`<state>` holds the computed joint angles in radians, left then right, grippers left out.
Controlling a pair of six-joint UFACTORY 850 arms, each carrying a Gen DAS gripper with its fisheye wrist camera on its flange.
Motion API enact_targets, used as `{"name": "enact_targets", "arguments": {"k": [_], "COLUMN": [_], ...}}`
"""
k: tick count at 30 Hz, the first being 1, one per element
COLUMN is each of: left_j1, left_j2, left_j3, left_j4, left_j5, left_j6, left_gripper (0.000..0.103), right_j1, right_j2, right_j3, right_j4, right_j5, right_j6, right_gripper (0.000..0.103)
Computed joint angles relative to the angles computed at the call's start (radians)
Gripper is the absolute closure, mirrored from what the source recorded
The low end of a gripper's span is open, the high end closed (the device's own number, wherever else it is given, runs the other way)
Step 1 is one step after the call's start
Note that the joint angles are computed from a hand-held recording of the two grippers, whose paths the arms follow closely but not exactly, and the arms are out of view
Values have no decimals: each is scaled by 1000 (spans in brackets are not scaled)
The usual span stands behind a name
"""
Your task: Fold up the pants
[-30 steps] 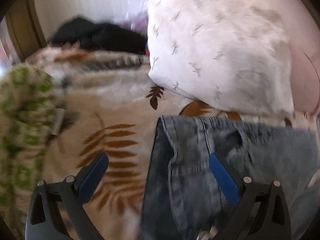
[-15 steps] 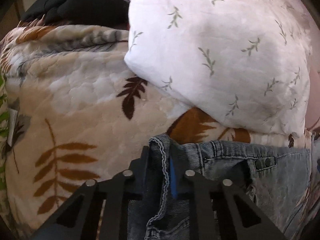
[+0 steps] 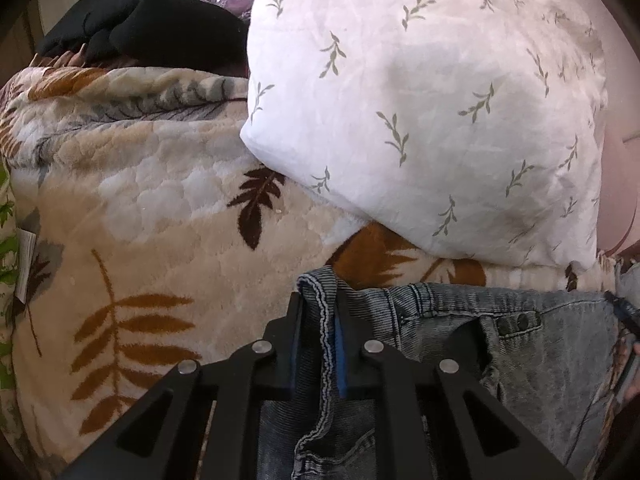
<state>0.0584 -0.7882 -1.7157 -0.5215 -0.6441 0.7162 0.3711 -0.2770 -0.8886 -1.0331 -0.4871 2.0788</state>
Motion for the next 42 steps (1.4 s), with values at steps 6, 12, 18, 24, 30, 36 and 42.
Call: {"name": "enact_targets", "arguments": {"k": [6, 12, 18, 24, 30, 36, 42], "left_j1": [33, 87, 157, 243, 366, 466, 511], "left_j2": [35, 128, 277, 391, 494, 532, 516], "left_j3": [2, 46, 160, 309, 484, 636, 724], "left_j4": [-66, -185, -320, -415, -426, -385, -305], "left_j5": [-41, -114, -210, -291, -367, -360, -300], "left_j6": [37, 136, 266, 430, 582, 699, 741], "left_gripper": [89, 89, 89, 89, 89, 89, 88], "right_j1": [6, 81, 200, 368, 592, 812, 886], "right_j2": [-18, 91, 281, 407, 432, 420, 388], "right_j3": [-19, 34, 123, 194, 264, 335, 390], "right_j4": [-6, -73, -194, -183, -114, -56, 15], "right_j5": [29, -42, -170, -308, -395, -451, -314], "right_j6": [-48, 33, 240, 361, 519, 732, 831], "right_gripper": [81, 87, 87, 87, 87, 87, 77]}}
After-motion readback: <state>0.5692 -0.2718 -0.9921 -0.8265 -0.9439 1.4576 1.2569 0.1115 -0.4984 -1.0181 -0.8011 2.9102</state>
